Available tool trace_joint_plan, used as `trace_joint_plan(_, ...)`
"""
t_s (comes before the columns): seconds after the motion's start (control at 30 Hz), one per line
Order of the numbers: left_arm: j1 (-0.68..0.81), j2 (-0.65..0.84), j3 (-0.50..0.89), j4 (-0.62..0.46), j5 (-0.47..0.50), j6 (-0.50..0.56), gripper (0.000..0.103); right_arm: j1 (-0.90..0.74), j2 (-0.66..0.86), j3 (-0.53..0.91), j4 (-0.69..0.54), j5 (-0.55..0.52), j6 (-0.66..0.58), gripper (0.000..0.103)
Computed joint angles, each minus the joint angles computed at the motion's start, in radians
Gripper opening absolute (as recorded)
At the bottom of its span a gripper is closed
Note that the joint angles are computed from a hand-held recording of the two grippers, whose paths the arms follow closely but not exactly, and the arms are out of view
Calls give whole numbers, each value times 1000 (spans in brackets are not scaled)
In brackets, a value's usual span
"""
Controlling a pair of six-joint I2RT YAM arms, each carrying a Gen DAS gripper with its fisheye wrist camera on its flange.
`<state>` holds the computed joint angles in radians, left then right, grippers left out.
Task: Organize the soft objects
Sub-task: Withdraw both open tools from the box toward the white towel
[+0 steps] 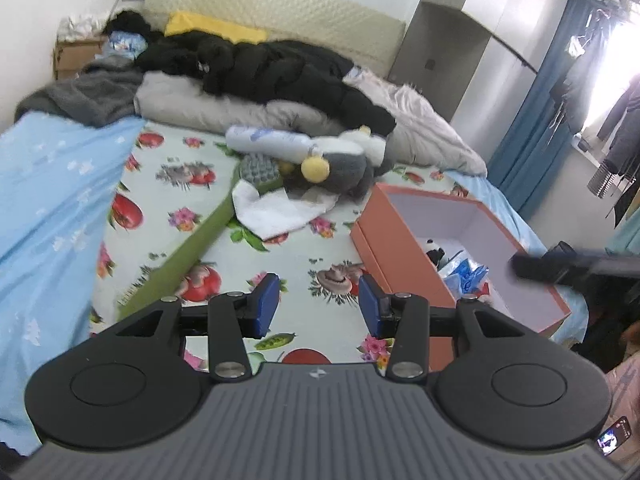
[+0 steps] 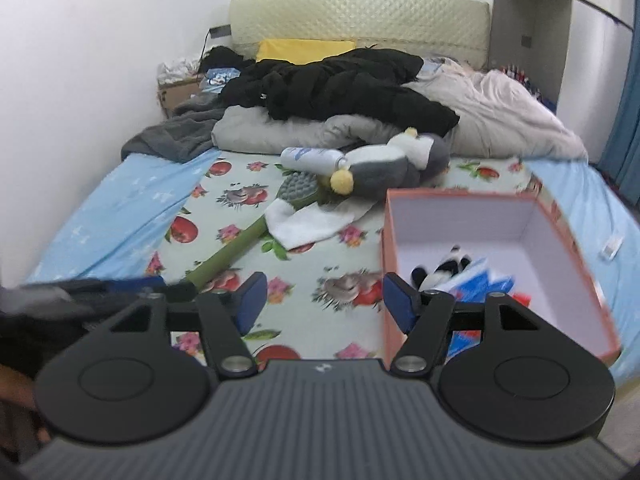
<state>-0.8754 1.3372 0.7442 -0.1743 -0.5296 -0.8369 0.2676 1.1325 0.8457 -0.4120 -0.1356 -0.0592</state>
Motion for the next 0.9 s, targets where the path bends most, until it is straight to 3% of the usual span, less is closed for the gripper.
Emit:
trace_joint_plan(0.27,132,249,99,94,174,68,50,-29,155,262,-185,-54,-126,66)
trace_joint_plan(0.43,174,355,145,116,228,74,50,-21,293,383,-276,-98,-107,66)
trace_joint_plan(0.67,209,371,131,165,250,72,50,22,392,446,-281,-59,-89,66)
trace_joint_plan(0.9,271,344,67,192,283,66,50,73,510,554,-342,-91,-58,66)
